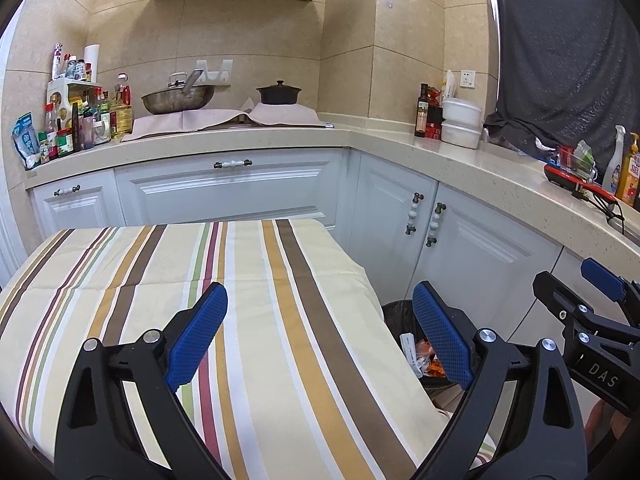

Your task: Collect trash

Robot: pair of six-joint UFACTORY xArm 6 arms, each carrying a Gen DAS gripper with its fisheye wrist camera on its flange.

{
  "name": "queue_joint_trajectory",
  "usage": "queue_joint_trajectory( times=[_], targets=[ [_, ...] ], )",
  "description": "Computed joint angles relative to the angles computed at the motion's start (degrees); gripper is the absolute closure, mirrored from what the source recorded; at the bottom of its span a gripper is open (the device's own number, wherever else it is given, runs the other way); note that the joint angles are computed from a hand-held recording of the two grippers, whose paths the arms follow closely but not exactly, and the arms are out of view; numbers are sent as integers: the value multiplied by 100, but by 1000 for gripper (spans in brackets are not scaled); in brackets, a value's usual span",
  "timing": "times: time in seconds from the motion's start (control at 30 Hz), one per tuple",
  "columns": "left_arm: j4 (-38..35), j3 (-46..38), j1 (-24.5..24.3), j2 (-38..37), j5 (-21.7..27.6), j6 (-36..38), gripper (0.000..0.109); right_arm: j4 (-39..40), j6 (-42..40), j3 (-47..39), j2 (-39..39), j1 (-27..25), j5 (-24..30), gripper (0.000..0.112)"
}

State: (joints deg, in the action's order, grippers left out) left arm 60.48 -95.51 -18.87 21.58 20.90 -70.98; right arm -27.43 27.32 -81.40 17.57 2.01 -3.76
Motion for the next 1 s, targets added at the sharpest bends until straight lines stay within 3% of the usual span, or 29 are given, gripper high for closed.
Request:
queue_joint_trajectory(
  times=[1.0],
  targets=[
    [-75, 41, 16, -31, -12, 43, 17, -243, 218, -60, -4, 11, 55, 28]
  ],
)
